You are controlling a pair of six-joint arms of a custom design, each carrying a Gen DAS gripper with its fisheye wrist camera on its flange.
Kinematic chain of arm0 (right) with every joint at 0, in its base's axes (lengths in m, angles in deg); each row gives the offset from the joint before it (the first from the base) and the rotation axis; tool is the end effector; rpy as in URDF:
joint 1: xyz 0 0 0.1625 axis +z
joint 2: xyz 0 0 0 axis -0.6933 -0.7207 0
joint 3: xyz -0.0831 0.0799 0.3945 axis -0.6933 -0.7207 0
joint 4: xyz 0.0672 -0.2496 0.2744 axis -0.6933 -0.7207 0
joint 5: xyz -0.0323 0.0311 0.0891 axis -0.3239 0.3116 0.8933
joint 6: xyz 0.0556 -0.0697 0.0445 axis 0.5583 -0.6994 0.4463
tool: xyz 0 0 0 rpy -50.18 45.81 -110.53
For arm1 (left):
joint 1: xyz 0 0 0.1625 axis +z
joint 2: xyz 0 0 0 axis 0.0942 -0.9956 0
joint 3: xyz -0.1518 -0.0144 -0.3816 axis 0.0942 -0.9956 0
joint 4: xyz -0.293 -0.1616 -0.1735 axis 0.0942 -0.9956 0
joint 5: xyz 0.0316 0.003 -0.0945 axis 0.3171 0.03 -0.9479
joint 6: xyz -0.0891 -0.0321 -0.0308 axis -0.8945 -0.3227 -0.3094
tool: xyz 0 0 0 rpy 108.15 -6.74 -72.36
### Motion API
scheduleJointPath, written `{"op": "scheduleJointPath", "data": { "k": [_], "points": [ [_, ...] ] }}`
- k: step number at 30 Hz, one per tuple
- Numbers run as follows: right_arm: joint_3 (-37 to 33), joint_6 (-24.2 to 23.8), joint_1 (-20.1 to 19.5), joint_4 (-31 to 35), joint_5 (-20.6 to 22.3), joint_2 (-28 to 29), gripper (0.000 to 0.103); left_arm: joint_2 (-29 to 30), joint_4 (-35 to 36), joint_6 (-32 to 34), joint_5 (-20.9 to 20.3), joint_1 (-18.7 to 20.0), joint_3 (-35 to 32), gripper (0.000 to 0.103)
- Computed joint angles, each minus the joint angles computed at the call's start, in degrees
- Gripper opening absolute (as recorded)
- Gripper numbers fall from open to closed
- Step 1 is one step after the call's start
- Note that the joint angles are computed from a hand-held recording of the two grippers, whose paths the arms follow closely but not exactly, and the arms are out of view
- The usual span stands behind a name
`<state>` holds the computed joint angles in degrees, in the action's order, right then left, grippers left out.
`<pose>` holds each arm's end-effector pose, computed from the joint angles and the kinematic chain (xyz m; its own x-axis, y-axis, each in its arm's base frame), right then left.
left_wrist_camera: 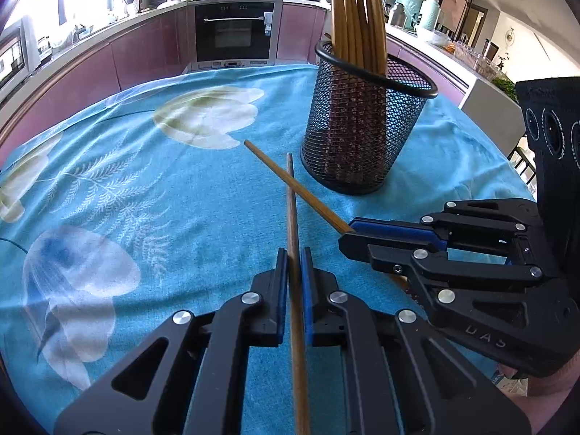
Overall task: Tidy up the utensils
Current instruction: 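Lift the held chopsticks upright toward the mesh cup with both tools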
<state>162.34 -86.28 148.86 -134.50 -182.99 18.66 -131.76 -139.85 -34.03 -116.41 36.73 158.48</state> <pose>0.2613 -0.5263 0.1559 -0.6299 -0.7159 0.3013 -0.7715 0.6213 -0.1368 -0.2181 -0.4798 0.1814 -0.7933 0.0234 -0.6084 0.3809 0.7986 -0.4659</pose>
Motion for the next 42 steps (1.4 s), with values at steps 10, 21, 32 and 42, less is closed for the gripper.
{"op": "scheduleJointPath", "data": {
  "k": [10,21,32,42],
  "points": [
    [1.1,0.23,-0.54,1.02,2.74,-2.42,0.006,-2.11,-1.08,-0.64,-0.16,-1.76,1.56,0.008],
    [2.74,-0.48,-0.26,-0.06,5.0,-4.92,0.006,-4.98,-2.56,-0.94,-0.2,-3.91,3.18,0.008],
    [3.31,0.62,-0.27,-1.74,7.08,-6.31,0.006,-6.19,-4.93,-0.27,0.2,-5.99,3.97,0.008],
    [3.65,0.94,-0.52,-2.45,8.4,-7.77,0.006,-6.66,-6.44,-0.05,1.07,-7.37,4.28,0.008]
  ]
}}
